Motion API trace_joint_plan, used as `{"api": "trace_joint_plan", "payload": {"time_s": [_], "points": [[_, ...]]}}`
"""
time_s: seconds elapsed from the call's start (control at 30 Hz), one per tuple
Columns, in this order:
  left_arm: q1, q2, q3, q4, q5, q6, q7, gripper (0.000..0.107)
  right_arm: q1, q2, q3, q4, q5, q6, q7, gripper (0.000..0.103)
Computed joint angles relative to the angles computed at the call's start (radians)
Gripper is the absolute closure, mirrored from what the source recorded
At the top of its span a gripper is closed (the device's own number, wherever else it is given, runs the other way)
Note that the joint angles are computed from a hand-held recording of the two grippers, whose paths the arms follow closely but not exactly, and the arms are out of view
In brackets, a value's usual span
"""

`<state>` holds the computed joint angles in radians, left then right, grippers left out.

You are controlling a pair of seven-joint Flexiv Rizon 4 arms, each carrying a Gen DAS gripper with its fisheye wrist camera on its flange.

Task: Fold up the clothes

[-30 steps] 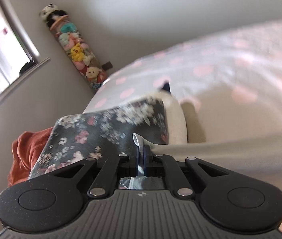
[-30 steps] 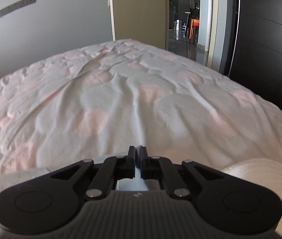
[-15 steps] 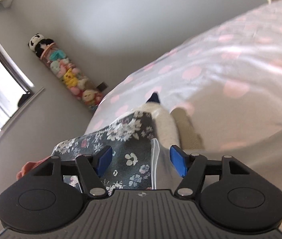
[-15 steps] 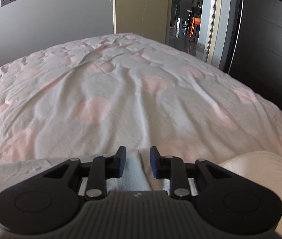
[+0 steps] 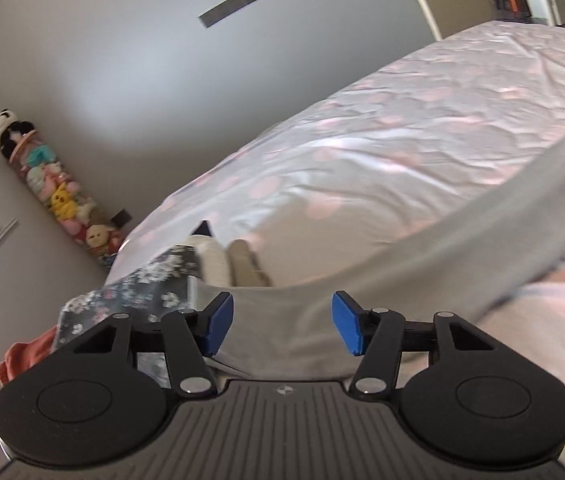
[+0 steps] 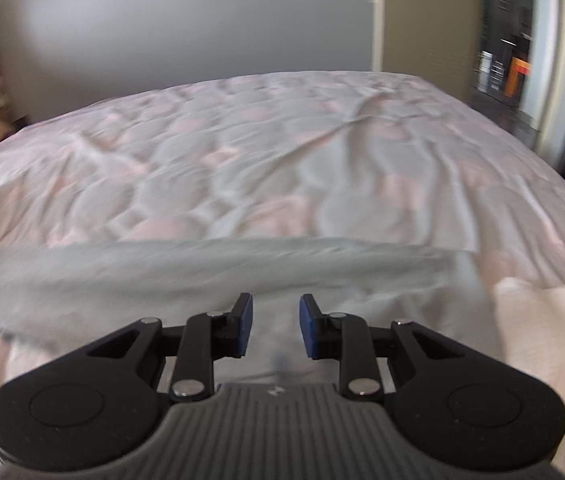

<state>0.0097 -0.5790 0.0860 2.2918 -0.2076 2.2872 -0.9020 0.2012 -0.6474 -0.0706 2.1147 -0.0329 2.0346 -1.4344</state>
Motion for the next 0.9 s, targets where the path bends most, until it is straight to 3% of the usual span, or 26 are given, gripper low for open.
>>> {"api": "trace_joint_plan", "payload": {"time_s": [0.17, 0.2, 0.37, 0.5, 0.67, 0.73, 0.9], "points": [[-0.02, -0.008, -0.031, 0.072, 0.019, 0.027, -0.055, 0.054, 0.078, 0.038, 0.029, 0.109, -0.014, 0.065, -0.094, 0.076], [-0.01, -0.008, -0.043, 0.085, 0.035, 0.022, -0.077, 0.054, 0.104, 0.039, 0.027, 0.121, -0.002, 0.069, -0.109, 0.08], [-0.052, -0.05, -0.019, 0.101, 0.057, 0.013, -0.047, 0.054, 0.361, -0.028, -0.109, 0.123, 0.171, 0.108, -0.245, 0.082], [-0.002, -0.103, -0.054, 0.061, 0.125, 0.005, -0.053, 0.06, 0.422, -0.086, -0.122, 0.071, 0.205, 0.107, -0.31, 0.083], [-0.045, -0.184, -0.035, -0.017, 0.09, 0.017, -0.026, 0.061, 0.587, -0.201, -0.26, 0.018, 0.332, 0.131, -0.429, 0.083], [-0.033, -0.202, -0.049, -0.041, 0.093, -0.008, -0.028, 0.061, 0.591, -0.22, -0.266, 0.006, 0.345, 0.128, -0.45, 0.083], [-0.047, -0.261, -0.043, -0.094, 0.083, 0.051, -0.03, 0.061, 0.617, -0.275, -0.288, -0.027, 0.387, 0.16, -0.501, 0.084]]}}
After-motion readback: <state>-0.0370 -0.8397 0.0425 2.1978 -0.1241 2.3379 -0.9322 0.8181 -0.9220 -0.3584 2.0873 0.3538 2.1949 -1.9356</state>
